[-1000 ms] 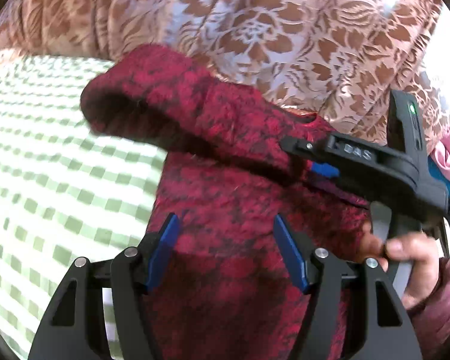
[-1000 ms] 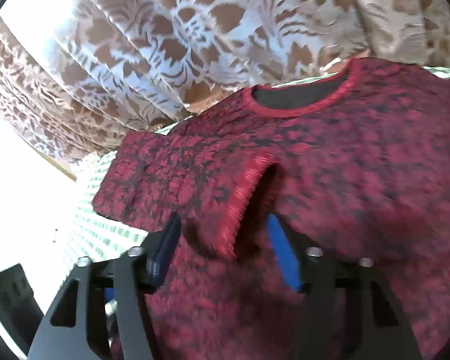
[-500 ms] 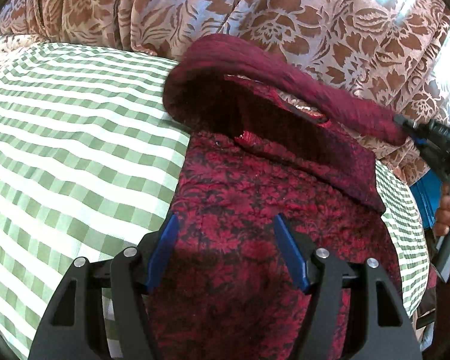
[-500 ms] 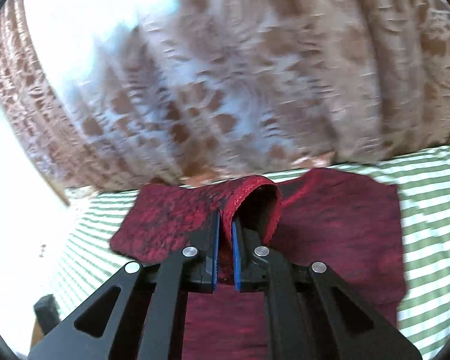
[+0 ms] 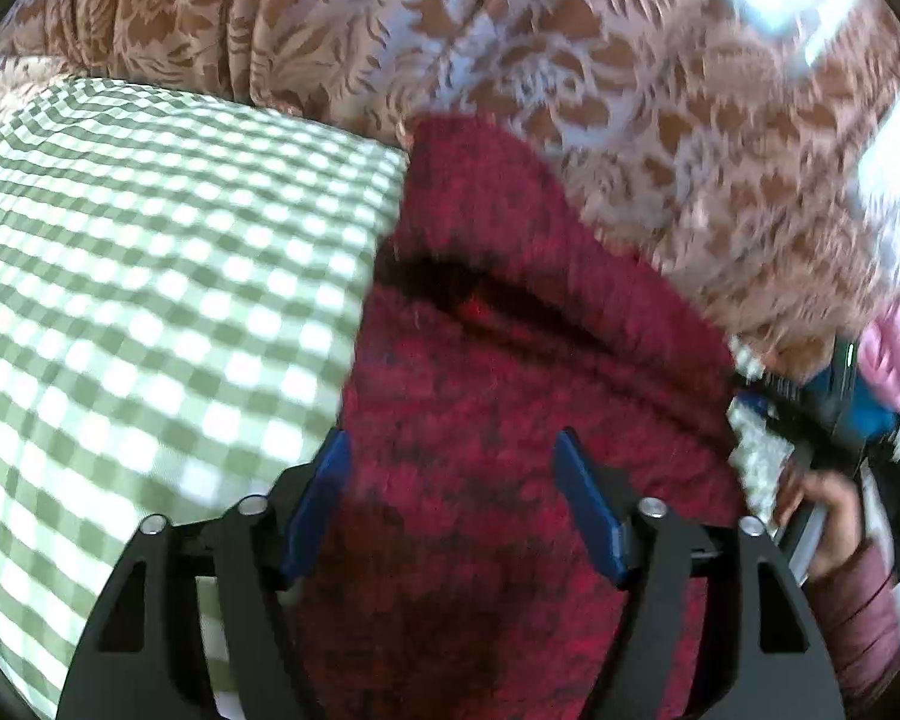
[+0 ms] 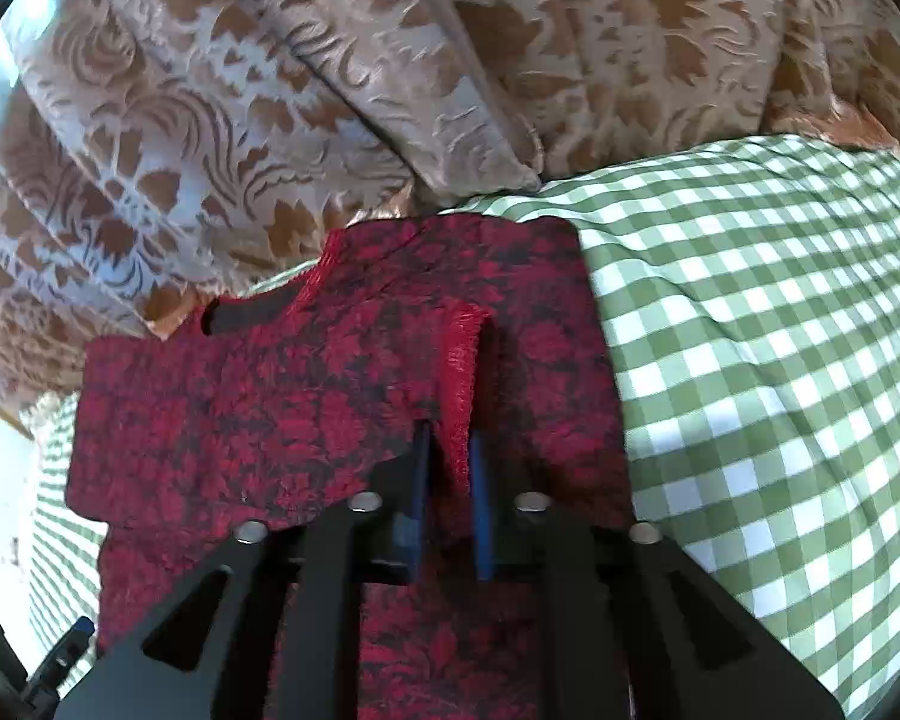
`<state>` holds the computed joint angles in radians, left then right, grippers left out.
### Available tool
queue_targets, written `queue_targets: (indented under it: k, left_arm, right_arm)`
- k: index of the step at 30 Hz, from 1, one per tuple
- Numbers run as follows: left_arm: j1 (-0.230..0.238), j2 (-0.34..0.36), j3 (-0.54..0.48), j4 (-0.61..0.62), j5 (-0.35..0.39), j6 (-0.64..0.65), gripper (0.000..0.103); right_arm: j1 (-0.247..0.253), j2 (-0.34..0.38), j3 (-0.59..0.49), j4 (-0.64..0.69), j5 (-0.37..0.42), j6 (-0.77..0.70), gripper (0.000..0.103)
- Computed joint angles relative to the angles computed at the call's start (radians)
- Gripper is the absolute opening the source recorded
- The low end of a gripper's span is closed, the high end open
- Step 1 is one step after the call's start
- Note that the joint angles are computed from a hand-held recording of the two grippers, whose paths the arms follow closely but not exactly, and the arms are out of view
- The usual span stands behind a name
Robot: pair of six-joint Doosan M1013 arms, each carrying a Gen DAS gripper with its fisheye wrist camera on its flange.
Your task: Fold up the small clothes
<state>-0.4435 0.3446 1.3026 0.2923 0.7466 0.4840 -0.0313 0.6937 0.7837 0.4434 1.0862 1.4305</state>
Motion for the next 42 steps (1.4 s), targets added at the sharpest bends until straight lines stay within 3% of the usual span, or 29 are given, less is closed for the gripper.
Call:
queue_targets:
  k: [1,2,6,11,22,24,25,26,27,28,30,32,34,36,37,42]
  left_arm:
    - [0.013,-0.003,0.0,-0.002,-0.015,-0.012,0.074]
    - [0.022,-0.004,-0.002,-0.007,-0.024,-0.019,0.075]
    - [0.083,0.017,-0.028,-0.091,-0.049,-0.006,0.078]
    - [0.152,0.071,-0.084,-0.265,-0.079,0.061,0.078]
    - [0.21,0.205,-0.255,-0.556,-0.052,0.293,0.076]
    - [0.217,0.218,-0.264,-0.65,-0.061,0.368,0.068]
    - [0.215,0.228,-0.281,-0.675,-0.049,0.406,0.051]
    - [0.209,0.235,-0.298,-0.648,-0.03,0.408,0.045]
    - [0.196,0.235,-0.312,-0.568,-0.014,0.386,0.031]
    - [0.184,0.233,-0.319,-0.496,-0.006,0.353,0.024]
    - [0.157,0.219,-0.315,-0.362,-0.014,0.284,0.023]
    - [0.115,0.234,-0.359,-0.143,0.086,0.206,0.023]
    - [0.08,0.3,-0.459,0.015,0.284,0.194,0.025]
    - [0.073,0.349,-0.516,0.051,0.383,0.202,0.035]
    - [0.076,0.362,-0.518,0.056,0.383,0.185,0.041]
    - [0.07,0.357,-0.535,0.098,0.408,0.113,0.05]
  right_arm:
    - [0.0,-0.013,0.017,-0.018,-0.023,0.014,0.054]
    - [0.001,-0.025,0.031,-0.018,-0.048,0.019,0.062]
    - [-0.003,-0.089,0.115,0.066,-0.143,-0.092,0.062]
    - [0.016,-0.093,0.124,0.139,-0.121,-0.216,0.062]
    - [0.025,-0.035,0.09,0.067,-0.081,-0.157,0.062]
    - [0.024,-0.032,0.092,0.066,-0.084,-0.151,0.062]
    - [0.024,-0.032,0.095,0.063,-0.087,-0.154,0.062]
    - [0.025,-0.035,0.103,0.061,-0.094,-0.159,0.062]
    - [0.026,-0.036,0.106,0.057,-0.097,-0.16,0.062]
    - [0.027,-0.037,0.106,0.052,-0.097,-0.156,0.062]
    - [0.028,-0.032,0.102,0.041,-0.093,-0.15,0.062]
    - [0.033,-0.026,0.096,0.018,-0.094,-0.154,0.062]
    - [0.044,-0.026,0.099,-0.027,-0.109,-0.152,0.062]
    - [0.056,-0.024,0.098,-0.076,-0.123,-0.134,0.062]
    - [0.06,-0.024,0.097,-0.094,-0.128,-0.128,0.062]
    - [0.08,-0.037,0.13,-0.169,-0.195,-0.125,0.064]
